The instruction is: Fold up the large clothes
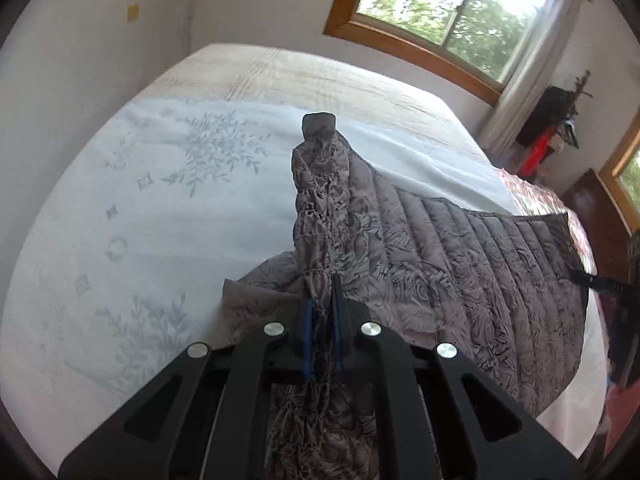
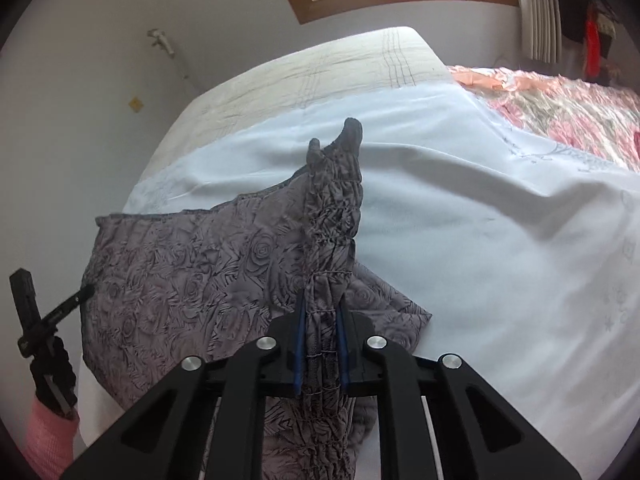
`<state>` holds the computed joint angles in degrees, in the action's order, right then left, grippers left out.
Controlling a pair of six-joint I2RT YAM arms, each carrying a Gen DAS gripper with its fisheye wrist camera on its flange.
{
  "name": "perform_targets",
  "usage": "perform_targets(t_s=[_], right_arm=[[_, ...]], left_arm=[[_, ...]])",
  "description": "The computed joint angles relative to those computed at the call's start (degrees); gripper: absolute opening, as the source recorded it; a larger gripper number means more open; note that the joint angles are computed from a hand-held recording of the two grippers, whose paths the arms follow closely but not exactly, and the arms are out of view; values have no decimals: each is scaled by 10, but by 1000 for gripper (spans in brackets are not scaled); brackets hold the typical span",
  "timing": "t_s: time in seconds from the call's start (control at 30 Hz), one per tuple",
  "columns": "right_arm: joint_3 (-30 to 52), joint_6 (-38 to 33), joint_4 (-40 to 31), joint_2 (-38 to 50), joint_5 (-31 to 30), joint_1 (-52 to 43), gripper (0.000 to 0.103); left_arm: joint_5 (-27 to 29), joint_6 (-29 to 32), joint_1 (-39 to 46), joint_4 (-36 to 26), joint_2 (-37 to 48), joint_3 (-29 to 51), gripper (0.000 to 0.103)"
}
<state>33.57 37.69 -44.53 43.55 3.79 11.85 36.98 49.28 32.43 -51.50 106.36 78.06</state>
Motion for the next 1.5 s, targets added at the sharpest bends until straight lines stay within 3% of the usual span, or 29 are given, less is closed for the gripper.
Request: perform_targets(t_s=[0.17, 0.33, 0.43, 0.5, 0.53, 0.63, 0.73, 0.83, 0.93, 1.07, 1.2, 1.37, 1.5], right_arm=[[-58, 6, 97, 100, -7, -15, 12], [-114, 8, 178, 128, -24, -25, 15], [-115, 23, 185, 138, -3, -3, 16], [-103, 34, 158, 128, 17, 11, 18], [-95, 45, 131, 111, 34, 22, 24], [-60, 102, 43, 63, 105, 93, 26], [-10, 220, -69, 17, 205, 250, 28], [28, 322, -103, 60, 259, 384, 28], [38, 332, -69, 108, 264, 408, 28], [39, 351, 17, 209, 266, 433, 27], [26, 378, 65, 282, 280, 455, 28], [5, 441, 124, 380, 346, 499, 27], [10, 451, 118, 383, 341, 497, 27]], left_arm=[[-82, -46, -39, 81, 44, -32, 7], [-99, -32, -31, 126, 82, -59, 8], [-109, -36, -38, 149, 88, -66, 10], [-125, -46, -48, 167, 80, -78, 10], [-131, -53, -52, 165, 76, -77, 11], [-142, -78, -60, 128, 61, -54, 12], [-112, -79, -37, 123, -4, -68, 16], [-66, -68, -30, 106, -68, -93, 16], [-66, -88, -77, 119, -110, -126, 16], [-93, -126, -161, 186, -147, -209, 16], [-112, -157, -191, 254, -108, -244, 18], [-88, -144, -180, 338, -69, -286, 19], [-96, -160, -189, 347, -60, -284, 19]])
